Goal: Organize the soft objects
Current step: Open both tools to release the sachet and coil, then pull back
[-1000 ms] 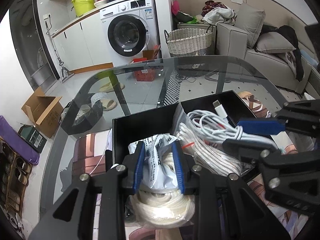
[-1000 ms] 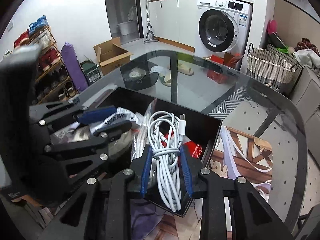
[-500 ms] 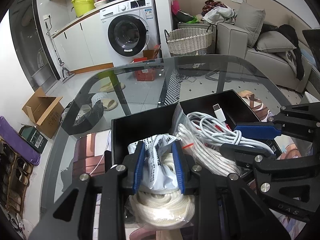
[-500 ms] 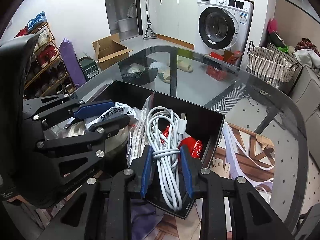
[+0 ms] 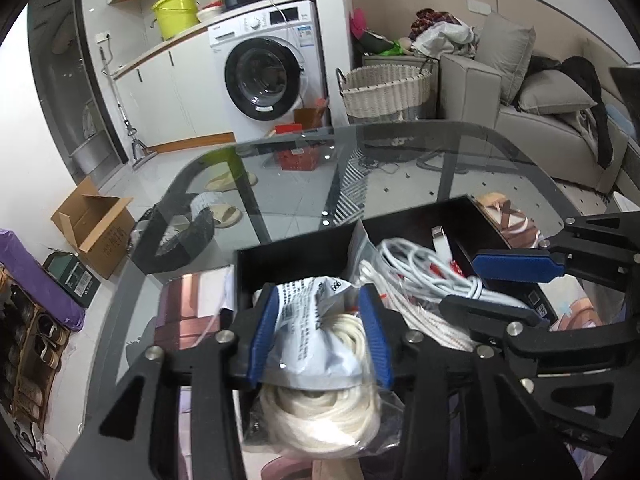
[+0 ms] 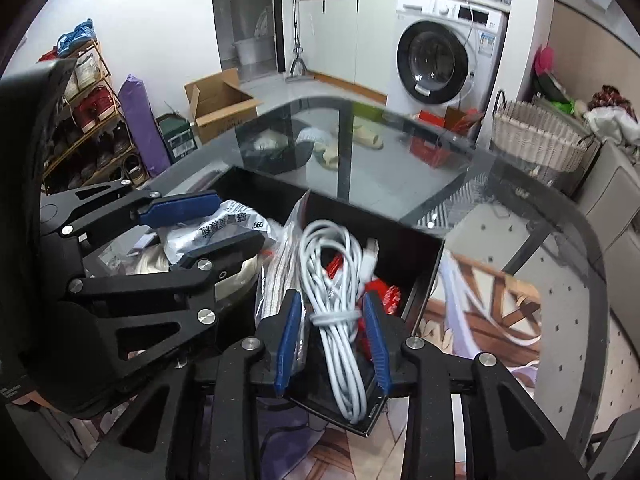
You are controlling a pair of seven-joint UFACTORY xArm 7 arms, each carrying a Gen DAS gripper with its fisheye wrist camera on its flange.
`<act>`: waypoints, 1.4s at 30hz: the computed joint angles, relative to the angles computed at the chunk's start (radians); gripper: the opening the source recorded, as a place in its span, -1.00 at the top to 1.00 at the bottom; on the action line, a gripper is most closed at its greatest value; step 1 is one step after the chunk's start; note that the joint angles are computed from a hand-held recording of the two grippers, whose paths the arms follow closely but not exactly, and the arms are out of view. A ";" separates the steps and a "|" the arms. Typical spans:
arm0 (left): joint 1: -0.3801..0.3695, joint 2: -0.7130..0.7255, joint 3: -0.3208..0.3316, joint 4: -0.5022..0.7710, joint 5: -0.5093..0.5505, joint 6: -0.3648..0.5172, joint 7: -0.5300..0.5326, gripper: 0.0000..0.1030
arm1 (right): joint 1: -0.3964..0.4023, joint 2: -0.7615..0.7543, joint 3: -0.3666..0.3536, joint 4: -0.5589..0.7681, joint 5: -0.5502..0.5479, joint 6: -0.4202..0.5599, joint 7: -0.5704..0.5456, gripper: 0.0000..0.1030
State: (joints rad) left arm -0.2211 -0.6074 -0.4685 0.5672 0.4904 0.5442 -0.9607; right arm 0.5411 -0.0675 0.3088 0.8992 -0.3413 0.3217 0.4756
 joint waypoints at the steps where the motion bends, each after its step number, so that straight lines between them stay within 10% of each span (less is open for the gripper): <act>1: -0.003 -0.011 0.005 -0.003 -0.003 0.001 -0.001 0.12 | -0.001 -0.007 0.002 -0.004 -0.014 -0.008 0.006 0.36; 11: 0.051 -0.122 -0.035 0.005 0.040 0.000 -0.036 0.08 | -0.100 -0.113 0.070 -0.053 -0.219 -0.154 0.206 0.36; 17: 0.116 -0.296 -0.092 -0.027 0.067 -0.048 -0.092 0.00 | -0.467 -0.281 0.347 -0.095 -0.480 -0.361 0.540 0.16; 21: 0.151 -0.399 -0.108 -0.054 0.056 -0.093 -0.093 -0.02 | -0.631 -0.430 0.467 -0.125 -0.454 -0.474 0.576 0.06; 35: 0.147 -0.483 -0.114 -0.060 -0.079 -0.065 -0.003 -0.02 | -0.362 -0.466 0.301 -0.173 -0.255 -0.382 0.420 0.04; 42: 0.033 -0.504 -0.085 -0.058 -0.157 0.046 0.057 -0.15 | -0.171 -0.513 0.203 -0.210 -0.103 -0.237 0.323 -0.32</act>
